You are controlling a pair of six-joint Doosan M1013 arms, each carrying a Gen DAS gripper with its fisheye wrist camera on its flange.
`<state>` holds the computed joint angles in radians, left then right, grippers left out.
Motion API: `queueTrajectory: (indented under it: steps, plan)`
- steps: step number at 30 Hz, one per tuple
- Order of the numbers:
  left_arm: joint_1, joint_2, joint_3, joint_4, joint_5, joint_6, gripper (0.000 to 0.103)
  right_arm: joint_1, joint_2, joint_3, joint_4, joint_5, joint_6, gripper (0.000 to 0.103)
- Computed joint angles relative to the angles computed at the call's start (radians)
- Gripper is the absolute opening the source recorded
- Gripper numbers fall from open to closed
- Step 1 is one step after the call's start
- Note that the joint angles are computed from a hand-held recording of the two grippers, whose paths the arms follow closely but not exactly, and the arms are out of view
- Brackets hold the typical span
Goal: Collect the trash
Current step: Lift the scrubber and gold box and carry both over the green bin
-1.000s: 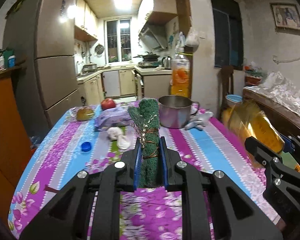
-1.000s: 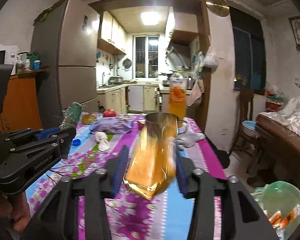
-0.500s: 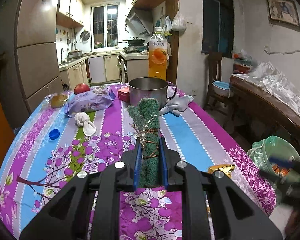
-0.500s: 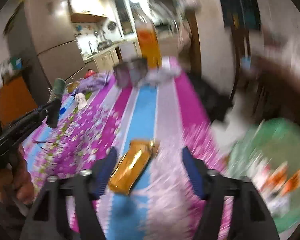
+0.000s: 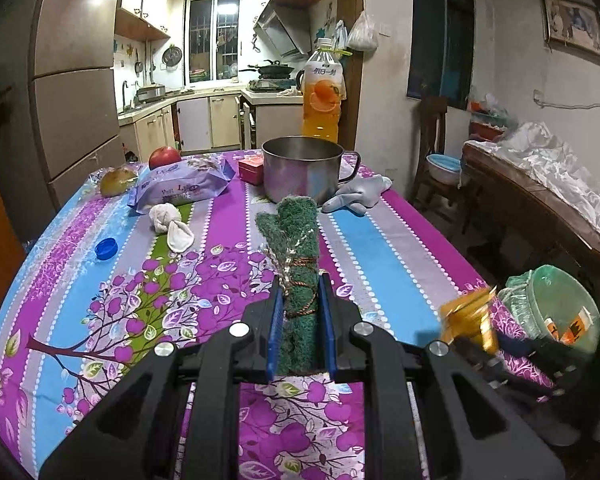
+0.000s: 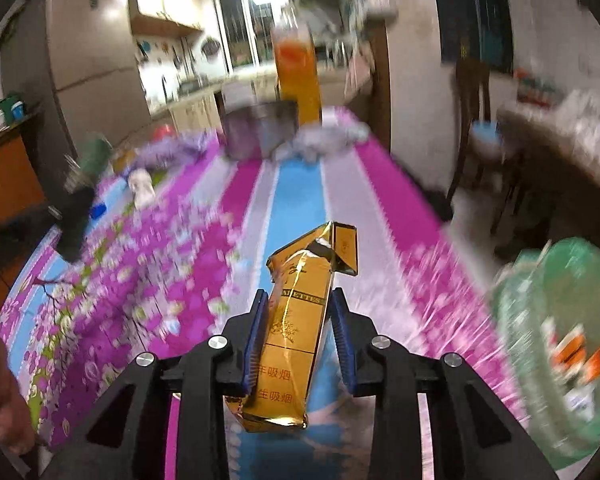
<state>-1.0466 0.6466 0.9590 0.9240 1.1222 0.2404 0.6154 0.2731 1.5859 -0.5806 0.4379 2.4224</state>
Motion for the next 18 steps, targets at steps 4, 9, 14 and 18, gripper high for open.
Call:
queueTrajectory:
  steps: [4,9,14,18]
  plan:
    - [-0.007,-0.005,0.004,0.023,-0.005,-0.010,0.016,0.038,-0.036,0.011,-0.361,0.001,0.262,0.031]
    - [-0.016,-0.012,0.005,0.050,-0.001,-0.023,0.016,0.076,-0.079,0.032,-0.757,0.030,0.549,0.032]
    - [-0.023,-0.016,0.003,0.071,0.003,-0.028,0.016,0.083,-0.098,0.041,-0.857,0.039,0.622,0.032]
    - [-0.025,-0.014,-0.003,0.075,0.003,-0.026,0.016,0.082,-0.104,0.043,-0.853,0.038,0.614,0.032]
